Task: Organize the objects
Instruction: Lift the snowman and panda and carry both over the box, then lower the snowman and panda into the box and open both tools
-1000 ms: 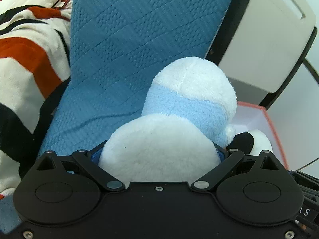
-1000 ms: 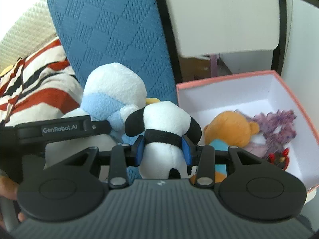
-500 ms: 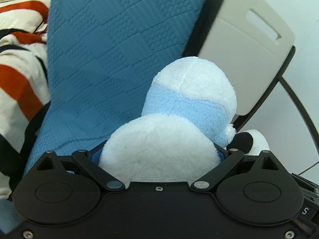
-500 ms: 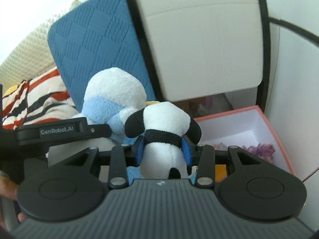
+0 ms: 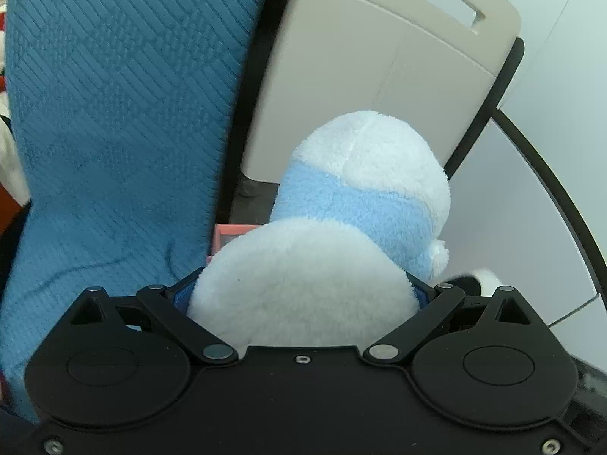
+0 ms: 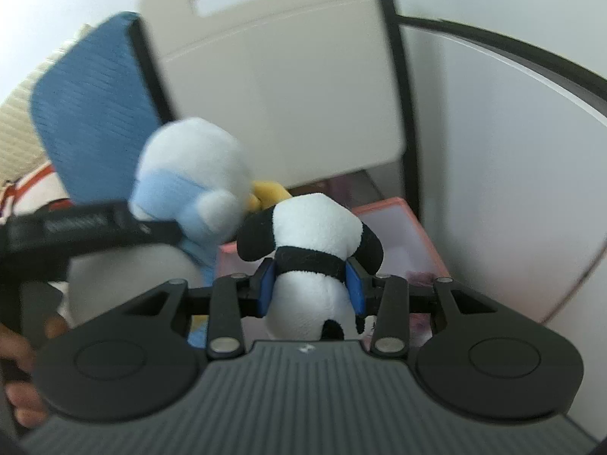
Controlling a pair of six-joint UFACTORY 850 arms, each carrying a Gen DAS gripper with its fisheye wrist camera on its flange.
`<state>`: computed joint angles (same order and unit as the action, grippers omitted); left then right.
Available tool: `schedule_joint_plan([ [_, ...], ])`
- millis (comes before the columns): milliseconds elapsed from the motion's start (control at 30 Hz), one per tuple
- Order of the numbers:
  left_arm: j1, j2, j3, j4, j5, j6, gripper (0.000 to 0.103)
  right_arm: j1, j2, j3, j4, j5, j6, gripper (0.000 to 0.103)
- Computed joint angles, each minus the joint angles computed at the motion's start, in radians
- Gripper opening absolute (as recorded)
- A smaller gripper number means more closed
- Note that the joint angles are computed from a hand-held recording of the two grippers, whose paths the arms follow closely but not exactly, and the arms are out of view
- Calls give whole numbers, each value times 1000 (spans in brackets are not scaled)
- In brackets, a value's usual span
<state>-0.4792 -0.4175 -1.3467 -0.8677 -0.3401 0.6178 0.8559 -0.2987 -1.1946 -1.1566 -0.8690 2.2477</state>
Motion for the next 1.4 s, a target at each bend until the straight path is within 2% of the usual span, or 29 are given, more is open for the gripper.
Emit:
schedule_joint_plan([
  [167, -39, -44, -12, 33, 14, -45, 97, -21, 32, 97, 57, 27, 18, 43],
  [333, -70, -75, -1, 80, 30, -110, 97, -48, 47, 192, 74, 115, 79, 43],
  [433, -74, -97, -3, 80, 15, -129, 97, -63, 47, 229, 62, 170, 121, 43],
  [667, -92, -96, 33, 118, 15, -173, 97, -84, 35, 264, 61, 244, 137, 43],
  [833, -93, -86, 33, 120, 3, -148, 100, -90, 26, 233, 94, 237, 82, 45],
  [933, -82, -77, 29, 43, -31, -56, 103, -85, 34, 220, 105, 218, 74, 67],
  [967, -77, -66, 35, 12, -43, -20, 103, -79, 37, 215, 109, 201, 71, 69],
  [1167, -67, 30, 91, -45, -38, 107, 103, -50, 90, 194, 88, 148, 86, 69],
  [1300, -51, 110, 132, -111, -43, 208, 103, -20, 112, 149, 69, 71, 73, 69],
  [1400, -31, 166, 155, -158, -65, 270, 103, 36, 133, 110, 45, -18, 68, 69],
])
